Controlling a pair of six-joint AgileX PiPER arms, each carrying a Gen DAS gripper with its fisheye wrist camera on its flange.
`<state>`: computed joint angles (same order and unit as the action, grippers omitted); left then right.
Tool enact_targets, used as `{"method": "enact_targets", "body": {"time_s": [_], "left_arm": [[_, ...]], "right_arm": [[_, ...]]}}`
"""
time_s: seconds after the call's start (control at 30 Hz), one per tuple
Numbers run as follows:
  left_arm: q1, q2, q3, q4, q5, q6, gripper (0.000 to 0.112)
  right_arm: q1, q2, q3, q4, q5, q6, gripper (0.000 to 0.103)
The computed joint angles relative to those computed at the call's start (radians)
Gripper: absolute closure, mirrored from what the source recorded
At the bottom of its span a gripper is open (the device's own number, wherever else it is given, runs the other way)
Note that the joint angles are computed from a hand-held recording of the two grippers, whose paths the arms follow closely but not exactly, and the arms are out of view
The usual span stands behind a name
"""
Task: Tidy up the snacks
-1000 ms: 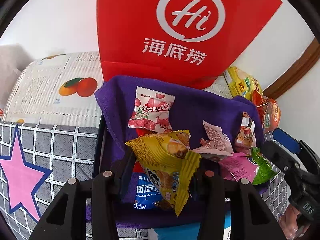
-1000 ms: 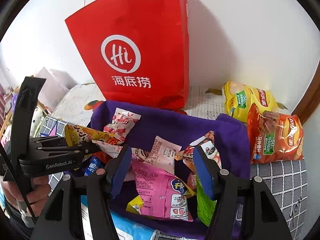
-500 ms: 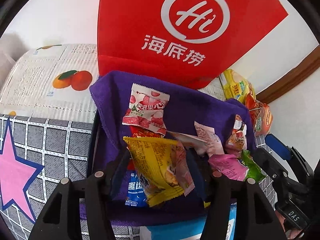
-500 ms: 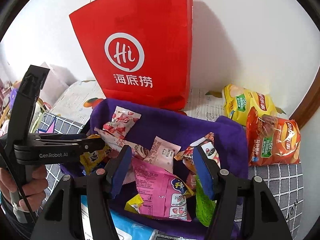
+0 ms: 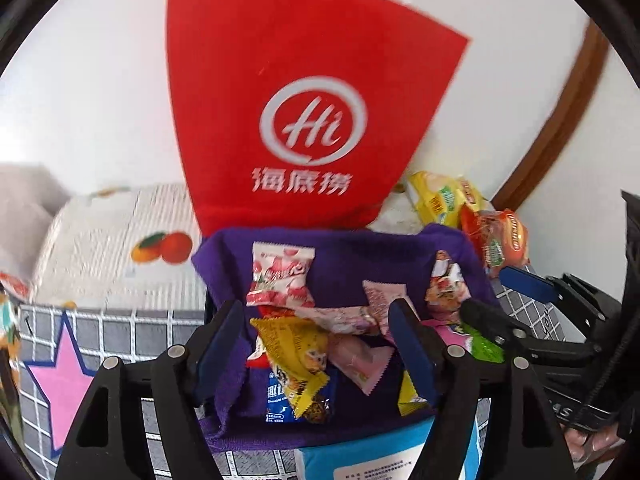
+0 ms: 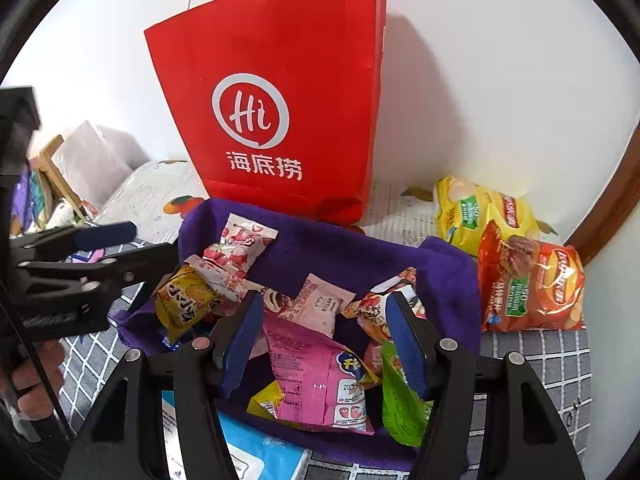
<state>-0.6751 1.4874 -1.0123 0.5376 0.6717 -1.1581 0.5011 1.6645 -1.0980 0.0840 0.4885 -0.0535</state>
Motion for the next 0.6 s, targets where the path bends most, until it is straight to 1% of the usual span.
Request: {"method": "enact_targets", "body": {"time_s": [0.03,0.17,0.23,0.37,0.5,0.57,0.6], "left_arm": [[-0.011,-0.004,-0.009,0.002,0.019,-0.001,0.038],[-0.021,-0.028,-0.013,-0.018,0.015,0.025,0.038],[-0.023,-0.033,-0.020,-0.046,0.019,0.053,0.038],[-0.035,-0.061,-0.023,-0.086,0.017,0.088,0.038],[-0.071,-0.084,-0.032,-0.060,0.052,0.065,0.034],[-0.089,-0.096,-0.033,-0.034,0.068,0.037,0.032],[-0.100,-0.103,-0.036,-0.024,0.077,0.030,0.031]], "right_arm": [[0.004,-0.005,0.002,-0.015,-0.004,0.015,0.040],[0.011,-0.030,0.002,-0.057,0.010,0.069,0.040],[0.015,-0.051,0.005,-0.097,0.019,0.128,0.040],[0.039,-0.099,0.007,-0.257,0.049,0.329,0.040],[0.063,-0.159,0.022,-0.323,0.085,0.428,0.040],[0.089,-0.183,0.043,-0.410,0.097,0.532,0.038],[0.108,-0.192,0.058,-0.471,0.106,0.599,0.033]]}}
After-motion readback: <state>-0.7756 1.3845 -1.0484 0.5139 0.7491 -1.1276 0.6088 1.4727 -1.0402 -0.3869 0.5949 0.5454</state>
